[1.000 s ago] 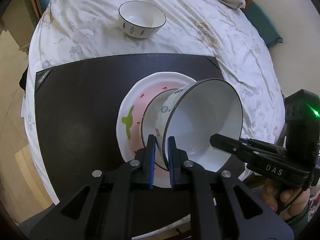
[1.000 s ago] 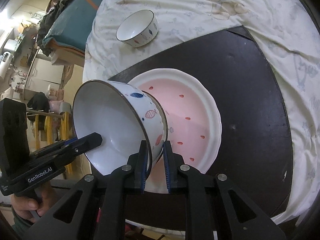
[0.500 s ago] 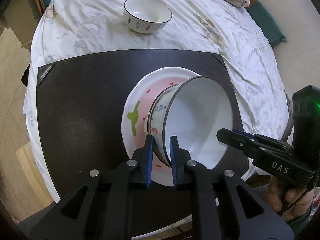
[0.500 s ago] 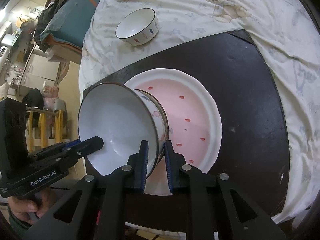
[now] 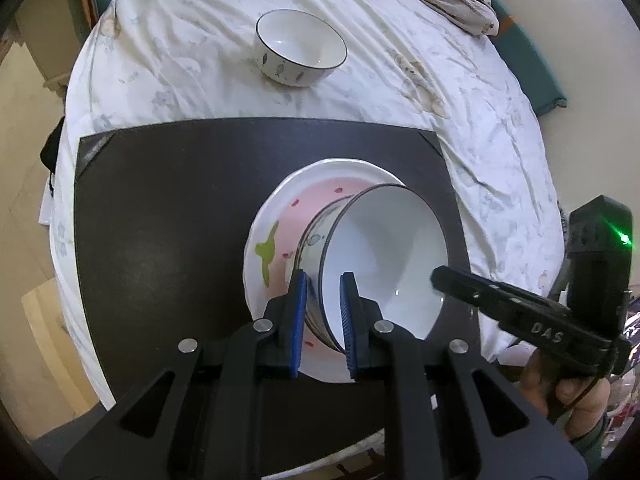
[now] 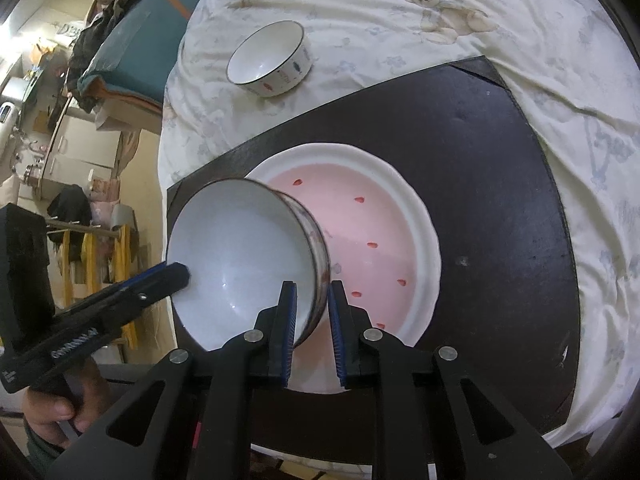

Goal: Organize plates and bowls

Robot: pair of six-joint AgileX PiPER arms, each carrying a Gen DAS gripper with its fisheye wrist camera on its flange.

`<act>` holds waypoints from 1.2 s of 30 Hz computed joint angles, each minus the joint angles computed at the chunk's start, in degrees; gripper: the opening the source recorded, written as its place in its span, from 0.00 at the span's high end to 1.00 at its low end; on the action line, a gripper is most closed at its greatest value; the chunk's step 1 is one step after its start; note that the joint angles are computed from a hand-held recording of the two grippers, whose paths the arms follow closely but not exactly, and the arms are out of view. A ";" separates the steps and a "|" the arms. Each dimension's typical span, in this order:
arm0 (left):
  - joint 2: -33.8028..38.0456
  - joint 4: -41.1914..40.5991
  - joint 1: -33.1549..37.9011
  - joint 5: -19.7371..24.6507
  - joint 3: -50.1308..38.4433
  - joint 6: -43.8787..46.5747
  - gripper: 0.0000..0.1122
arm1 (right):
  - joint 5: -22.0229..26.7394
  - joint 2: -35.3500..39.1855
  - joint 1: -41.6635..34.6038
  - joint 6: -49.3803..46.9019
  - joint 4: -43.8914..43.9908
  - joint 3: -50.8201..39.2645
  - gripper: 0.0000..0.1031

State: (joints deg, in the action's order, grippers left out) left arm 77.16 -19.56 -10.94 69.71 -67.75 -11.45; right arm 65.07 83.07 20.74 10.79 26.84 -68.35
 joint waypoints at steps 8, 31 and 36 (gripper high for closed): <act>0.56 1.01 -0.60 -0.73 -0.31 -0.67 0.92 | -1.62 -1.44 -1.46 -1.75 2.24 -0.05 0.81; 2.30 -0.12 -0.64 -0.44 0.24 -0.81 0.89 | 0.97 2.71 -3.53 -3.81 6.33 1.90 0.81; 2.92 -0.46 -1.07 -0.58 -0.36 -0.61 0.89 | 0.80 2.97 -3.69 -3.56 6.14 1.77 0.79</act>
